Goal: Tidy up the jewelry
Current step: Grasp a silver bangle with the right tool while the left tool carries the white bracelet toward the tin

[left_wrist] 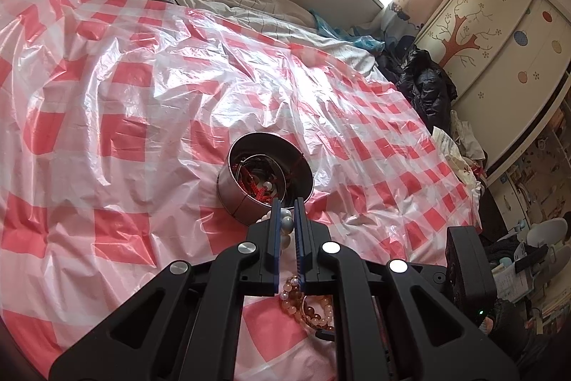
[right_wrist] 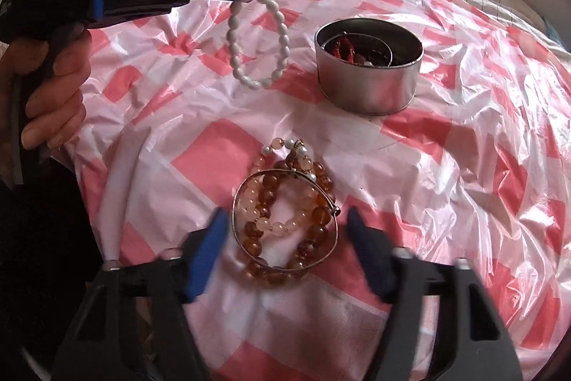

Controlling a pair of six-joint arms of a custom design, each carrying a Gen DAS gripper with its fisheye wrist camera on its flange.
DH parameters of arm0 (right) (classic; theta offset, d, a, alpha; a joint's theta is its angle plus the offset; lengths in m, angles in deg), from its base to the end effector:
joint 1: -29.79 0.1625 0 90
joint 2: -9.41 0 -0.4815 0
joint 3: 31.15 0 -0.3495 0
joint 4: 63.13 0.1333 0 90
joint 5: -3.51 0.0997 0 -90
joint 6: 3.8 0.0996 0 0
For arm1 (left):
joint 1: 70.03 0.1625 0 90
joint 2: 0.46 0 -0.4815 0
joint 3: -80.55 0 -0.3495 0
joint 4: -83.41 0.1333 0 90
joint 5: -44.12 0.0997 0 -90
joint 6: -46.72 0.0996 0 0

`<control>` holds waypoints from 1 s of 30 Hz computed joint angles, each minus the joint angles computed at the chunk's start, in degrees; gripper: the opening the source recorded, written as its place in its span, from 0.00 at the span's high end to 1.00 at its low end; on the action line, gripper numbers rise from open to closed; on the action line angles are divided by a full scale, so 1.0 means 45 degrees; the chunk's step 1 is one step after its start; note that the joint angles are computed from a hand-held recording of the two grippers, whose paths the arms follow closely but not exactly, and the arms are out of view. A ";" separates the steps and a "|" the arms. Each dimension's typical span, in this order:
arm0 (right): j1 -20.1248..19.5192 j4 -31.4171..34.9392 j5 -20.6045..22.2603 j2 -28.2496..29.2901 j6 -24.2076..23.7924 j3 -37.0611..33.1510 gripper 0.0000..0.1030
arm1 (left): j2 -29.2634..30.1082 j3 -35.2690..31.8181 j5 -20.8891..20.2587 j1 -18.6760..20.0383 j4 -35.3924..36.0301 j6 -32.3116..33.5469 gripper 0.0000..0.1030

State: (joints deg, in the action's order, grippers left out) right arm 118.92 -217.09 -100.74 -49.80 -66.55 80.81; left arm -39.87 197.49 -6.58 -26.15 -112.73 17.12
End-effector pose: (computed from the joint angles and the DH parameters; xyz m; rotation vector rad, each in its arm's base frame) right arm 0.1000 -0.5762 0.2226 1.4241 -2.4432 0.0495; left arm -0.2761 -0.5380 0.1070 0.1433 2.6824 -1.1248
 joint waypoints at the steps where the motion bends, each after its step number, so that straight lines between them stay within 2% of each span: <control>1: -0.0018 0.0010 0.0179 -0.0079 -0.0062 0.0002 0.43 | -0.0021 0.0027 -0.0006 0.0002 -0.0025 0.0007 0.94; 6: -0.0122 0.0700 0.1044 -0.0392 0.0268 -0.0276 0.43 | 0.0068 -0.0106 -0.0069 0.0039 0.0058 0.0073 0.94; 13: -0.0412 0.1885 0.2296 -0.0476 0.1686 -0.1167 0.43 | 0.0192 -0.0343 -0.0191 -0.0008 0.0129 0.0271 0.94; 23: -0.0565 0.1495 0.2530 -0.0203 0.2757 -0.1647 0.43 | 0.0392 -0.0675 -0.0209 -0.0133 -0.0011 0.0452 0.94; 30: -0.0718 0.1023 0.2624 -0.0134 0.3357 -0.1844 0.43 | 0.0674 -0.1252 -0.0534 -0.0131 -0.0466 0.1002 0.94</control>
